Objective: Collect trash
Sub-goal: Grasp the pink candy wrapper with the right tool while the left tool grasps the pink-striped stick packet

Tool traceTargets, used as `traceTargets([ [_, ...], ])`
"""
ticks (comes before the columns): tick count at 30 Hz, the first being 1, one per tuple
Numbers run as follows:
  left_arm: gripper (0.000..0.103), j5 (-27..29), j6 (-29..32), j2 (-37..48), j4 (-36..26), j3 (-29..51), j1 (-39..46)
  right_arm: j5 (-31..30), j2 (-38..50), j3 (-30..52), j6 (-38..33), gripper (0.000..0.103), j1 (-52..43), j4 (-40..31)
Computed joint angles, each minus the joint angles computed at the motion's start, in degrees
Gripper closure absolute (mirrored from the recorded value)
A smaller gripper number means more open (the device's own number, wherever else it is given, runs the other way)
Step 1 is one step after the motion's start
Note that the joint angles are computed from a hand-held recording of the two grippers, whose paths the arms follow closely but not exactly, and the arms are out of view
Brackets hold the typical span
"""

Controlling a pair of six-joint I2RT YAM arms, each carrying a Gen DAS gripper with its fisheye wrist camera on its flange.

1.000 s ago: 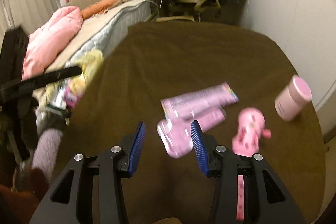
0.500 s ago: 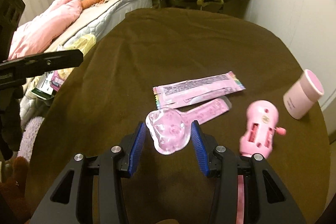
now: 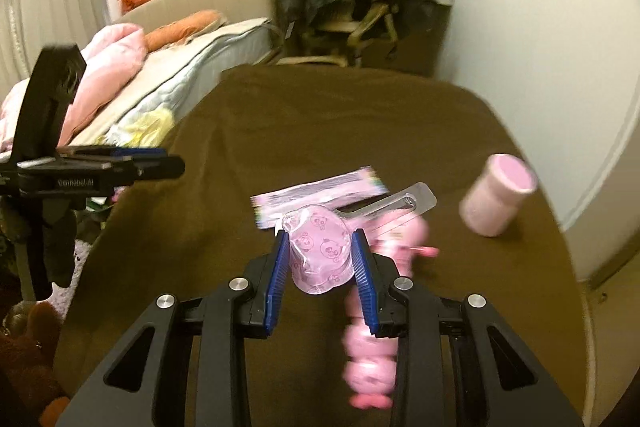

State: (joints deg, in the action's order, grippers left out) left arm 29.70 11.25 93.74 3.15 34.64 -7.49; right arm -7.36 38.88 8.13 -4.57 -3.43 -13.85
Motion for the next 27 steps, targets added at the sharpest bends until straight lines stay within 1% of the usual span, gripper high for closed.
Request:
traceTargets([
  [2, 0.042, -0.02, 0.47, 2.20, -1.29, 1.87, -2.81, -2.39, -3.42, -0.52, -2.76, 0.073, -6.20, -2.66],
  [3, 0.042, -0.09, 0.65, 3.05, -1.95, 2.67, -3.91, -4.18, -3.34, -0.58, -4.36, 0.073, -9.48, -2.78],
  [5, 0.042, -2.02, 0.73, 5.10, -3.03, 4.75, -7.51, -8.38, -3.23, -1.06, -7.79, 0.073, -16.92, -3.23],
  [8, 0.044, -6.23, 0.72, 7.19, -2.11, 6.64, -12.54, -14.35, -0.72, -1.41, -12.60, 0.073, -26.37, -2.71],
  [11, 0.048, -11.70, 0.15, 10.45, -1.14, 9.39, -17.31, -17.18, 1.59, -2.02, -15.57, 0.073, -31.35, -1.62],
  [13, 0.050, -14.37, -0.42, 12.82, -1.27, 11.65, -19.23, -18.93, 3.25, -2.34, -17.62, 0.073, -34.28, -1.02],
  [15, 0.055, -16.43, -1.67, 15.12, -2.05, 14.19, -20.60, -20.03, 4.59, -2.84, -18.94, 0.073, -36.34, -0.22],
  [16, 0.057, -17.09, -2.03, 15.51, -1.56, 14.45, -20.96, -20.55, 4.99, -3.11, -19.65, 0.073, -37.31, -0.16],
  [17, 0.062, -17.43, -2.28, 16.02, -2.08, 15.19, -21.27, -21.04, 6.25, -3.35, -20.36, 0.073, -38.34, 0.61],
  [18, 0.064, -18.11, -2.62, 16.29, -2.48, 15.73, -21.73, -21.38, 7.37, -3.57, -20.86, 0.073, -39.06, 1.41],
  [20, 0.074, -18.76, -2.44, 16.94, -3.11, 16.65, -22.55, -21.85, 10.17, -3.83, -21.33, 0.073, -39.97, 3.49],
  [21, 0.076, -19.50, -1.92, 16.85, -3.03, 16.50, -22.94, -22.00, 11.20, -3.91, -21.45, 0.073, -40.20, 4.26],
  [23, 0.086, -20.34, -1.31, 16.32, -2.81, 15.87, -23.47, -21.72, 12.10, -4.33, -20.63, 0.073, -39.51, 5.59],
  [25, 0.093, -20.98, -0.92, 15.80, -2.32, 14.94, -23.80, -21.56, 12.87, -4.43, -19.87, 0.073, -38.80, 6.69],
  [26, 0.095, -21.13, -0.73, 15.44, -2.07, 14.36, -23.84, -21.59, 13.04, -4.68, -19.55, 0.073, -38.50, 7.27],
  [27, 0.096, -20.94, -0.74, 15.20, -1.95, 13.99, -23.77, -21.44, 12.95, -4.70, -19.03, 0.073, -37.91, 7.53],
])
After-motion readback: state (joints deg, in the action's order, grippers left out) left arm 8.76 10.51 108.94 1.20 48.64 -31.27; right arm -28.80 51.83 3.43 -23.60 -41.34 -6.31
